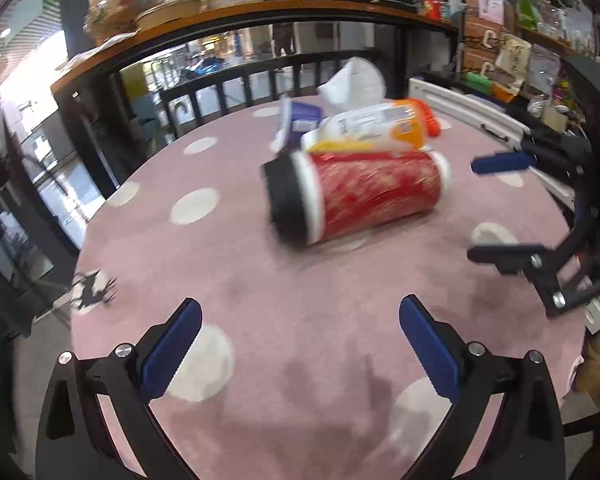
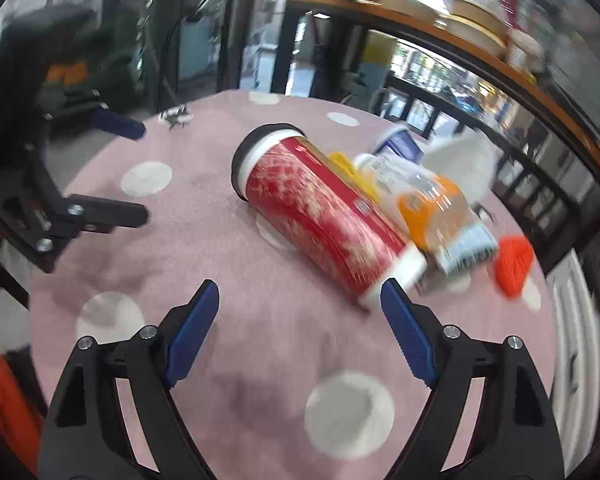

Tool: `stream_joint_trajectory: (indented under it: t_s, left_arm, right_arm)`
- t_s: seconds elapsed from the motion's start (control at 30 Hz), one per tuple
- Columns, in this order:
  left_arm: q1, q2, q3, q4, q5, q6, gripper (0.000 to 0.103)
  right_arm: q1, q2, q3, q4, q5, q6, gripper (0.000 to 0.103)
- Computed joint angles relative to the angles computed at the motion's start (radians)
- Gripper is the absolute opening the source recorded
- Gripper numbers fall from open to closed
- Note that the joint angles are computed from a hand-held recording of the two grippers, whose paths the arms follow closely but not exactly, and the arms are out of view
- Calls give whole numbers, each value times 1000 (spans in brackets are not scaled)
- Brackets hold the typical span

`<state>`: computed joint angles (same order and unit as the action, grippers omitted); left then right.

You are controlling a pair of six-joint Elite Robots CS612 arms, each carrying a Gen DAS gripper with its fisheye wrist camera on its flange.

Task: Collect trash
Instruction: 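Grasp the red patterned paper cup with the right gripper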

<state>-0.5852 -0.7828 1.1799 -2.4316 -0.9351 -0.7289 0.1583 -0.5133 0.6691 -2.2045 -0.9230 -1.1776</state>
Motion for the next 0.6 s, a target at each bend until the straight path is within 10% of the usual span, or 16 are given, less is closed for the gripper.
stream_joint_trajectory:
  t_s: [0.47, 0.6]
  left_arm:
    - [11, -71, 166, -106, -53, -120, 98]
    - [15, -71, 179, -143, -76, -119, 98]
  right_arm:
    - [102, 133, -186, -180, -283, -305, 82]
    - [118, 215, -351, -81, -347, -352, 80]
